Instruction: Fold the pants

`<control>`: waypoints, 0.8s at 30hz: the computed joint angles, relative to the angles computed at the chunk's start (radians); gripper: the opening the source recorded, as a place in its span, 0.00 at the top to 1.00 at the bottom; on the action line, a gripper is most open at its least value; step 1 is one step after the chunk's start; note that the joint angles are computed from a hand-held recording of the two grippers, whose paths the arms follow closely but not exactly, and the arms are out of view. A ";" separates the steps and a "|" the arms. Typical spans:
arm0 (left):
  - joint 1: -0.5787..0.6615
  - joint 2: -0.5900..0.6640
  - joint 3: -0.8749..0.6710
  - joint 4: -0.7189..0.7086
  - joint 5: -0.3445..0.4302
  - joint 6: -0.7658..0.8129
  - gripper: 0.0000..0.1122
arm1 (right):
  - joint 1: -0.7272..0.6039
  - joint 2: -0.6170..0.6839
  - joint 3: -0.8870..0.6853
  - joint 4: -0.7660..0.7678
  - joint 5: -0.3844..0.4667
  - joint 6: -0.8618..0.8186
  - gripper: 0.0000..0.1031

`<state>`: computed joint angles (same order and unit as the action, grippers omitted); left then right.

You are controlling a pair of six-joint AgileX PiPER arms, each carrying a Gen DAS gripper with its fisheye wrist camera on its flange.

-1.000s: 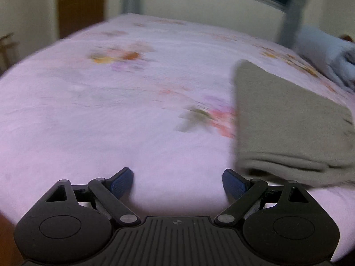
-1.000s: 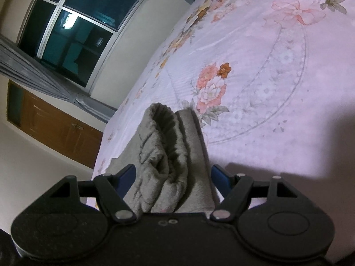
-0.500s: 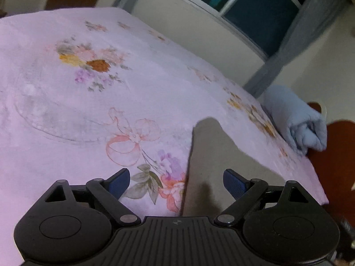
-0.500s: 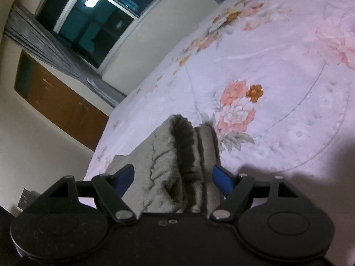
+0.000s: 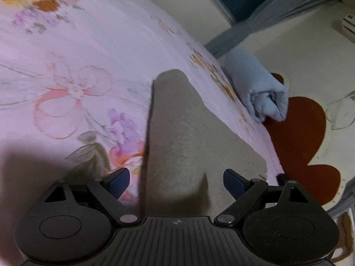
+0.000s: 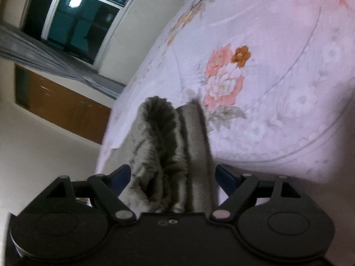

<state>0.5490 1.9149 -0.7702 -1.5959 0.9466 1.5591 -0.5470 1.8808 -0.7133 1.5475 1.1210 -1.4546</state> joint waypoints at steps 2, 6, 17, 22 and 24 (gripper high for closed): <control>-0.010 0.037 -0.044 0.015 0.022 -0.033 0.20 | 0.003 0.026 -0.028 -0.019 0.023 0.027 0.24; -0.043 0.091 -0.109 0.027 0.071 -0.085 0.20 | 0.047 0.047 -0.086 -0.056 0.043 0.048 0.16; -0.112 0.081 -0.114 0.003 -0.007 -0.119 0.77 | 0.156 -0.085 -0.169 -0.216 -0.062 0.129 0.60; -0.094 0.015 -0.081 -0.085 0.073 -0.053 0.78 | 0.180 -0.165 -0.220 -0.228 -0.002 0.150 0.61; -0.097 -0.005 -0.133 -0.085 0.065 -0.099 0.78 | 0.218 -0.153 -0.302 -0.222 -0.002 0.186 0.61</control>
<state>0.4520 1.9100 -0.9028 -1.6805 1.0115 1.4606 -0.3285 1.7275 -1.0156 1.3255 1.1195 -1.2686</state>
